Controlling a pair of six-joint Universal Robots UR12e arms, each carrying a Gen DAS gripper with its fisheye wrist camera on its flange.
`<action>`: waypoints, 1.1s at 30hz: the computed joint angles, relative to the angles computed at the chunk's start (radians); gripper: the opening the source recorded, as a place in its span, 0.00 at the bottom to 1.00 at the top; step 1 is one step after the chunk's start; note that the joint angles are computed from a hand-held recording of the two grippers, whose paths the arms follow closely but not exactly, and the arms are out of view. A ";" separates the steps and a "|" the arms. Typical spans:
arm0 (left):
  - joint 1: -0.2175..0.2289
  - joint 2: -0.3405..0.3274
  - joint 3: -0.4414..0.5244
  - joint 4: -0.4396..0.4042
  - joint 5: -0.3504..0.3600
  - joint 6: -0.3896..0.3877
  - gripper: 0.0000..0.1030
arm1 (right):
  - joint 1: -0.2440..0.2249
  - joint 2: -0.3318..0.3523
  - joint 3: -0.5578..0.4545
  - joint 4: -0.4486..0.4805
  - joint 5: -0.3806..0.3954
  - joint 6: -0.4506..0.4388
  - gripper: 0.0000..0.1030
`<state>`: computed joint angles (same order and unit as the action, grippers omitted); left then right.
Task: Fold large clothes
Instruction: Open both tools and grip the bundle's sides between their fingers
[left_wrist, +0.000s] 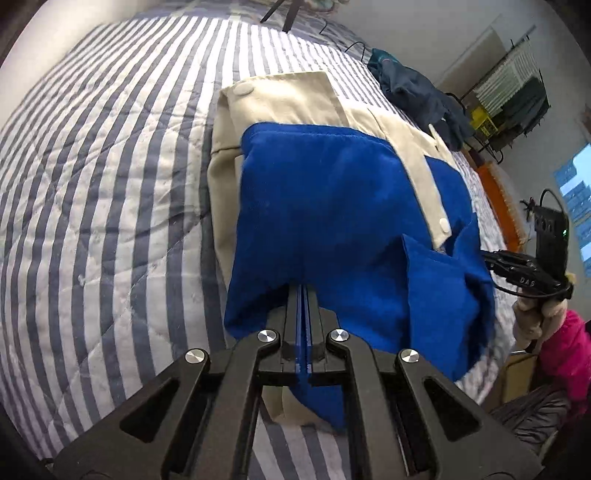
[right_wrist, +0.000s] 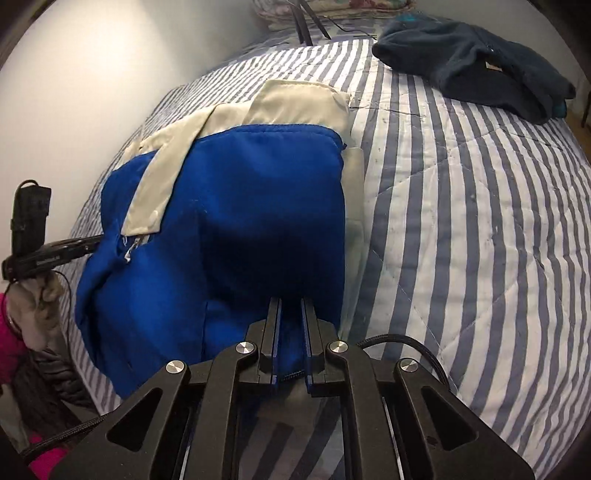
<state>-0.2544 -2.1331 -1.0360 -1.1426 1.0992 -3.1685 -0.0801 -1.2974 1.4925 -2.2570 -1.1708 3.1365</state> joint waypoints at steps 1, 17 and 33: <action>0.007 0.001 0.007 -0.014 -0.028 -0.018 0.02 | -0.004 -0.005 0.000 0.001 0.007 -0.002 0.08; 0.140 -0.046 0.008 0.100 -0.413 -0.379 0.65 | -0.129 0.013 0.034 -0.247 0.264 0.221 0.61; 0.118 -0.144 0.116 0.001 -0.476 -0.348 0.65 | -0.145 0.129 -0.019 -0.216 0.589 0.316 0.61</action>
